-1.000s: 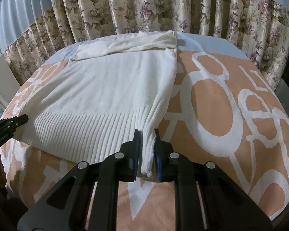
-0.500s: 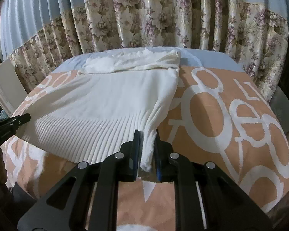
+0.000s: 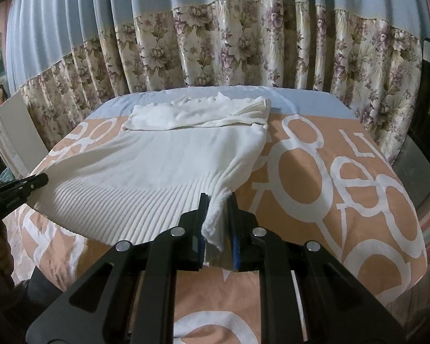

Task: Fold small clothes
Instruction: 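Lift the held hem and carry it toward the collar with both grippers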

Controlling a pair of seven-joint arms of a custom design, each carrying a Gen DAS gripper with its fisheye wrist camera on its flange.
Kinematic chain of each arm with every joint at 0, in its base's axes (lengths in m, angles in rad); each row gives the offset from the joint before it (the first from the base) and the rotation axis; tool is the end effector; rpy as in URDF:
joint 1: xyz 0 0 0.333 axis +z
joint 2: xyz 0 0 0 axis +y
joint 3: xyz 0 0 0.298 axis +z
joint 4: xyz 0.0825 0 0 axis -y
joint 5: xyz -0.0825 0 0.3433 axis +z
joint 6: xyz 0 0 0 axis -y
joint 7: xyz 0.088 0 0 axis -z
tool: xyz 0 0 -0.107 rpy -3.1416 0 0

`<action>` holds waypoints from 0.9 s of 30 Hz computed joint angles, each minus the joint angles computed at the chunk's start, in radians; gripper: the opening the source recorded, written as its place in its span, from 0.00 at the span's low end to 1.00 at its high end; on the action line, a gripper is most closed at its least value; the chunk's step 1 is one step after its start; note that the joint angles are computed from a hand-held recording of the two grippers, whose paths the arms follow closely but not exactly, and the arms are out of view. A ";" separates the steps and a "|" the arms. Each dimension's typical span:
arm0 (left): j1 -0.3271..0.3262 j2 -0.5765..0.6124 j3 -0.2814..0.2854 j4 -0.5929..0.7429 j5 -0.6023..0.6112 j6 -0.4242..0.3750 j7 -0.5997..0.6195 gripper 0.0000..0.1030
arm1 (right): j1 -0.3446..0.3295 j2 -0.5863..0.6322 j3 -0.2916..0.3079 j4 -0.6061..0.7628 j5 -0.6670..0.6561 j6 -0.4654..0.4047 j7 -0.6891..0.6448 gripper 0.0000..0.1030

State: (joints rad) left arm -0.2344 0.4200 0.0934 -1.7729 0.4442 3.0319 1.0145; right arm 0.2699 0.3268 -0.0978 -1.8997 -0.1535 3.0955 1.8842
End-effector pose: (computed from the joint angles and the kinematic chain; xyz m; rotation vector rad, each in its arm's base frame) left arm 0.6452 -0.1334 0.4262 -1.6971 1.7498 -0.8149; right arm 0.6212 0.1277 0.4426 -1.6969 1.6492 -0.6739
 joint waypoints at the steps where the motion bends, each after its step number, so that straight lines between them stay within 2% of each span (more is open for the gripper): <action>1: 0.001 -0.001 0.000 0.002 -0.001 0.001 0.000 0.08 | 0.005 0.000 -0.006 0.000 -0.003 0.002 0.004 0.14; 12: 0.037 0.037 -0.045 0.075 -0.055 -0.032 0.068 0.06 | -0.003 0.003 0.005 0.009 0.011 0.004 -0.009 0.14; 16: 0.040 0.068 -0.045 0.132 -0.075 -0.049 0.083 0.06 | -0.024 0.035 0.027 0.083 0.031 -0.029 -0.031 0.14; 22: 0.054 0.145 -0.058 0.291 -0.107 -0.094 0.128 0.06 | -0.067 0.116 0.061 0.241 0.070 -0.077 -0.091 0.14; 27: 0.070 0.263 -0.085 0.517 -0.144 -0.175 0.194 0.06 | -0.086 0.207 0.069 0.409 0.094 -0.128 -0.134 0.14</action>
State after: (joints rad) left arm -0.1642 0.6826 0.0086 -1.2557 0.2999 2.8571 1.2083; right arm 0.1835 0.5343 -0.0292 -1.4906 -0.0592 2.9674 1.7498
